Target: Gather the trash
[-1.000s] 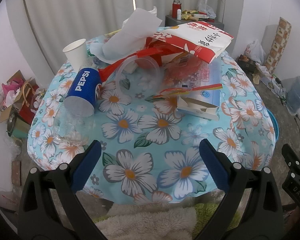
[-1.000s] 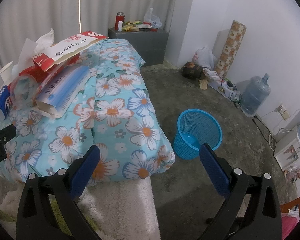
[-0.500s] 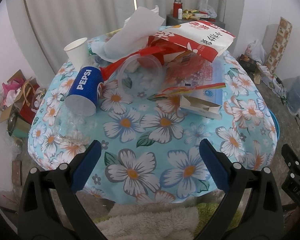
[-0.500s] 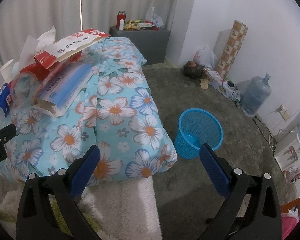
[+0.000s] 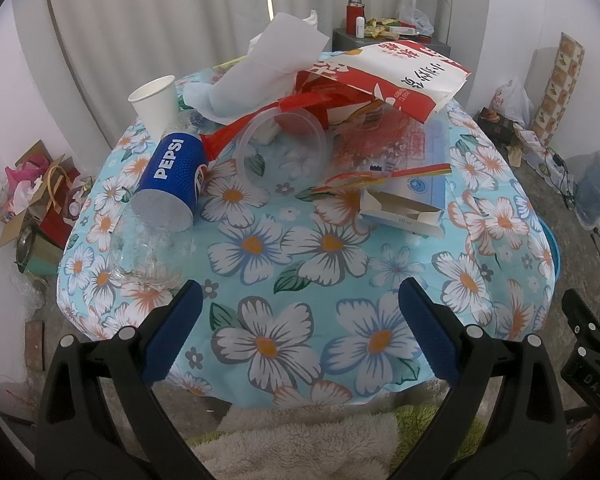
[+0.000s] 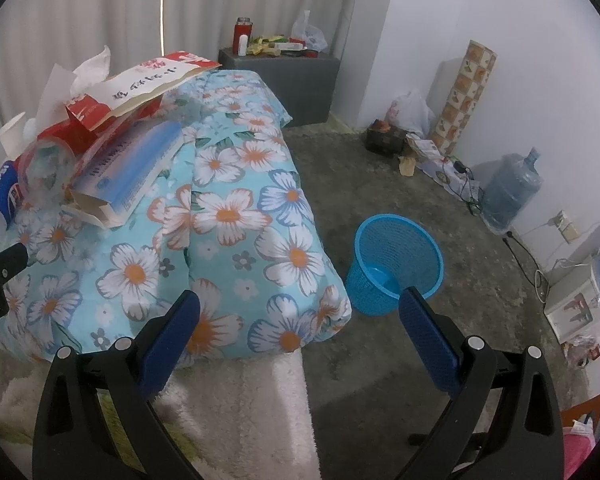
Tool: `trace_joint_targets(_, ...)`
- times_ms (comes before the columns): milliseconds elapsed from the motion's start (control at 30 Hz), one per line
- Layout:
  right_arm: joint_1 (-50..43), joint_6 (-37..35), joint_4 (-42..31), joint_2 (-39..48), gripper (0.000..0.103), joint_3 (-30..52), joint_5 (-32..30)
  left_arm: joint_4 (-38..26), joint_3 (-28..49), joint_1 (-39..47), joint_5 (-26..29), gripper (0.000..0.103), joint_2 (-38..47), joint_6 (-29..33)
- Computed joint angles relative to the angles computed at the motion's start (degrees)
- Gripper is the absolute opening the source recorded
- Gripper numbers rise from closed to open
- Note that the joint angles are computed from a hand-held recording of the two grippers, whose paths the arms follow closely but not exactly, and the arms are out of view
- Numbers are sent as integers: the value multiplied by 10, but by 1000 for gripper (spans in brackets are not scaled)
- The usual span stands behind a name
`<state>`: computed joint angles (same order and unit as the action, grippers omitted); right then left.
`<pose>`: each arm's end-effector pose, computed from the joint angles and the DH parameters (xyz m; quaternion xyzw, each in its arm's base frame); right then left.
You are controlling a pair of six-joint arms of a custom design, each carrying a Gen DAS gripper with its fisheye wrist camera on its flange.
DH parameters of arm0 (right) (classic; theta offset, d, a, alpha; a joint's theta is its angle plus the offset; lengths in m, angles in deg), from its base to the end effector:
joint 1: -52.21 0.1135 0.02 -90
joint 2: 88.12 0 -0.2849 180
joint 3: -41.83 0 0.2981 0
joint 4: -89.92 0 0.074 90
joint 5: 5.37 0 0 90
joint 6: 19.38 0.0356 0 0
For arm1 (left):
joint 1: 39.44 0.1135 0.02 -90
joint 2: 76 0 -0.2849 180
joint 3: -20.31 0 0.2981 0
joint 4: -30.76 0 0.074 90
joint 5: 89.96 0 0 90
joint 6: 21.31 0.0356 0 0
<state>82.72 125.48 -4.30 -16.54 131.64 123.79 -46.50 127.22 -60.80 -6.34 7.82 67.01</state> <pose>0.2162 0.1013 0.3785 0.2372 0.9055 -0.1666 0.3100 0.3065 -0.1156 0.4250 0.1455 0.9390 -0.0095 0.3115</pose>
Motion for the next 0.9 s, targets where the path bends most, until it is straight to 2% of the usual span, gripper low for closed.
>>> trace_joint_targets(367,-3,-2,-2,3,97,2,-4,2,-2,-1,0,94,-4,3)
trace_joint_targets(567,-10,-11,18,-6,97,-5,-3,30,0,3,12,94,-8,18)
trace_joint_targets(733,-38,-74,88,-21,97,-6,-5,55,40,17,29,94,18,44)
trace_joint_targets(900,-58,-173,212,-39,97,-13,3,62,108,39,56,94,65,68)
